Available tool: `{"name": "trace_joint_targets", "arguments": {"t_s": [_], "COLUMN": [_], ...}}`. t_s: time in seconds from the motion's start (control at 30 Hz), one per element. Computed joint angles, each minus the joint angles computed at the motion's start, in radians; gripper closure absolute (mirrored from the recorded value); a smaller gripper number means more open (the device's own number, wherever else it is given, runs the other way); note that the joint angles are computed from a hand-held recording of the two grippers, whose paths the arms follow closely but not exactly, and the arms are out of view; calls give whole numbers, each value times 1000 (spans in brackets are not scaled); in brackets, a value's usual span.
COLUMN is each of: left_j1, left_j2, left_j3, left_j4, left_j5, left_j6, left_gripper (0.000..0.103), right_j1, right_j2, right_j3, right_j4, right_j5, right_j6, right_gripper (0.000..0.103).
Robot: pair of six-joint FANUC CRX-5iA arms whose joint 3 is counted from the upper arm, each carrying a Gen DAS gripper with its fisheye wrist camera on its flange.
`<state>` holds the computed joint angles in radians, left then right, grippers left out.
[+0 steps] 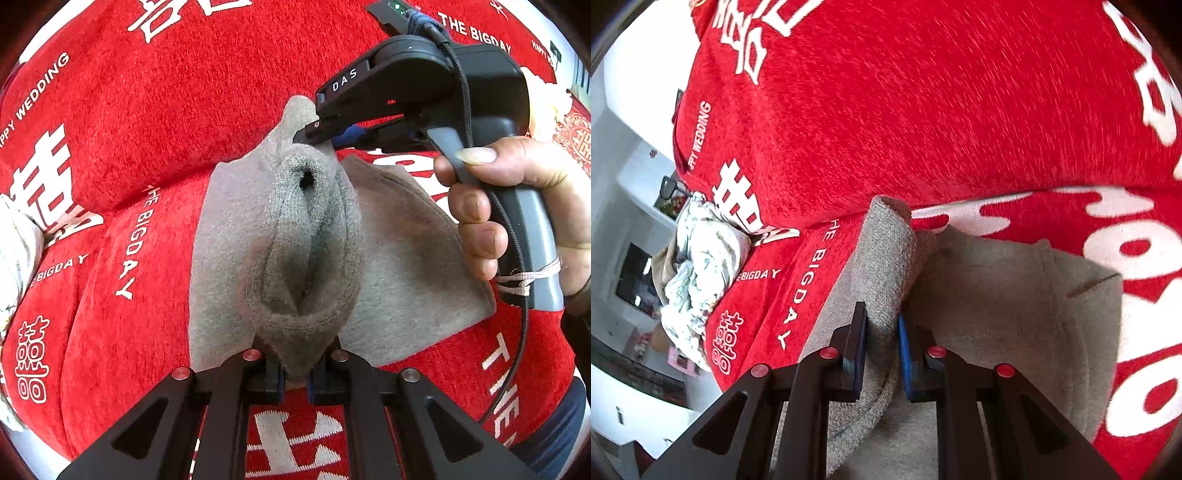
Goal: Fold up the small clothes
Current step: 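Hold the grey sweater bundle up with both grippers and carry it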
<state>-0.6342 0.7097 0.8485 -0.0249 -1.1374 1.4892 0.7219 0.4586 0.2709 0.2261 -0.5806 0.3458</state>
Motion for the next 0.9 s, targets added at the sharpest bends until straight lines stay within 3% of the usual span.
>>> {"name": "trace_joint_targets", "arguments": {"t_s": [0.13, 0.37, 0.9], "left_j1": [4, -6, -66], "left_j2": [9, 7, 57], "left_j3": [14, 30, 154], "left_j4": [0, -9, -44], "left_j5": [-17, -12, -73], "left_j6": [11, 5, -9], "left_gripper": [95, 95, 95], "right_j1": [-10, -18, -41], "right_j2": [27, -12, -146], "right_j3": [20, -69, -306], "right_j4": [-68, -44, 169], "right_j5": [14, 134, 328], "right_j6": [37, -41, -284], "right_gripper": [87, 88, 88]}}
